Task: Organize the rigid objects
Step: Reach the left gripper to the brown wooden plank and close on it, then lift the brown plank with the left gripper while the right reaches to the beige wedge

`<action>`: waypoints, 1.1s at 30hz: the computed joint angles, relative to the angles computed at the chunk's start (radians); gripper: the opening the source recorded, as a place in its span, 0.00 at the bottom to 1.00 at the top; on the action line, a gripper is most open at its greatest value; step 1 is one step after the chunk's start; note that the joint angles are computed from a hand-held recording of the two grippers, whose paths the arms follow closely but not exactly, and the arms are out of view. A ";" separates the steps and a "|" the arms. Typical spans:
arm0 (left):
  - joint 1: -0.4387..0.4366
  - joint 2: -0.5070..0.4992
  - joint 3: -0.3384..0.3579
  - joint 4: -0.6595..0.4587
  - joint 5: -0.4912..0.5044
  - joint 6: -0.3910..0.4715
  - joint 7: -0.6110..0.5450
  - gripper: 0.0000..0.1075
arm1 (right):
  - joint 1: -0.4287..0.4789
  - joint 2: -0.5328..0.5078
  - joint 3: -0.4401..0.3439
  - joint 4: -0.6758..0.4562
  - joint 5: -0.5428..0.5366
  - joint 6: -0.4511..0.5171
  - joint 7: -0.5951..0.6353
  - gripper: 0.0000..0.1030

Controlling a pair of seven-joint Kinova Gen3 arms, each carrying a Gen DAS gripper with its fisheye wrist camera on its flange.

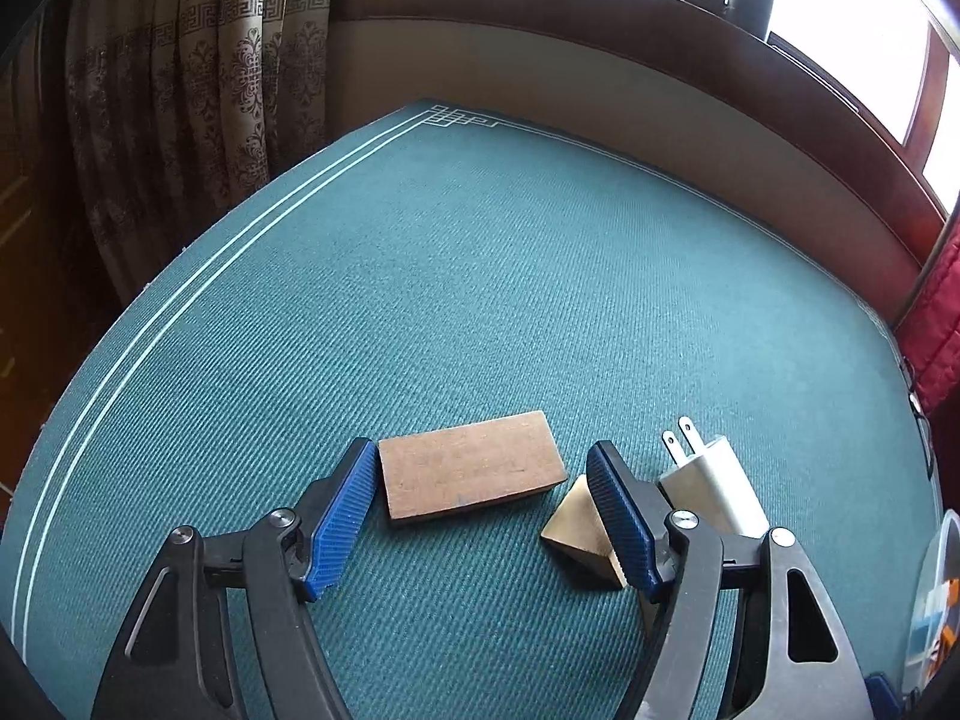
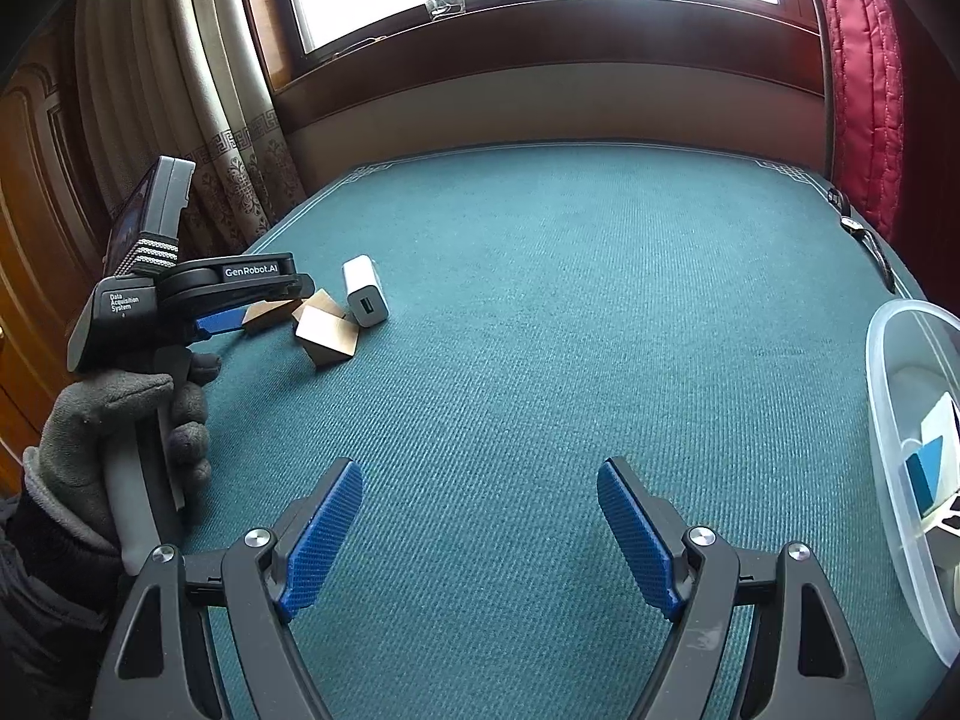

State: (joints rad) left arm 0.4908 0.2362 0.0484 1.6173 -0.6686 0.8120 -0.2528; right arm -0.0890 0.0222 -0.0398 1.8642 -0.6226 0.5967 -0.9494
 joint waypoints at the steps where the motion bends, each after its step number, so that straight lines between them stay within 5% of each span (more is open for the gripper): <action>1: 0.007 -0.002 -0.002 0.005 -0.014 -0.001 0.009 0.67 | -0.001 0.001 0.000 0.001 0.001 -0.002 -0.002 0.81; 9: -0.008 -0.048 0.006 0.068 -0.043 -0.080 0.022 0.59 | -0.013 0.004 -0.009 0.006 0.044 -0.015 -0.034 0.81; 20: 0.044 -0.107 0.064 0.126 -0.283 0.012 0.186 0.59 | -0.025 0.055 -0.031 -0.084 0.109 0.077 -0.036 0.81; 33: -0.022 -0.123 0.087 0.158 -0.250 -0.009 0.195 0.59 | -0.122 0.192 -0.077 -0.244 0.325 0.034 -0.213 0.81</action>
State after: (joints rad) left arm 0.4692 0.1130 0.1350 1.7753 -0.9184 0.8034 -0.0582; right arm -0.2113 0.2146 -0.1167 1.6205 -0.2974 0.6311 -1.1620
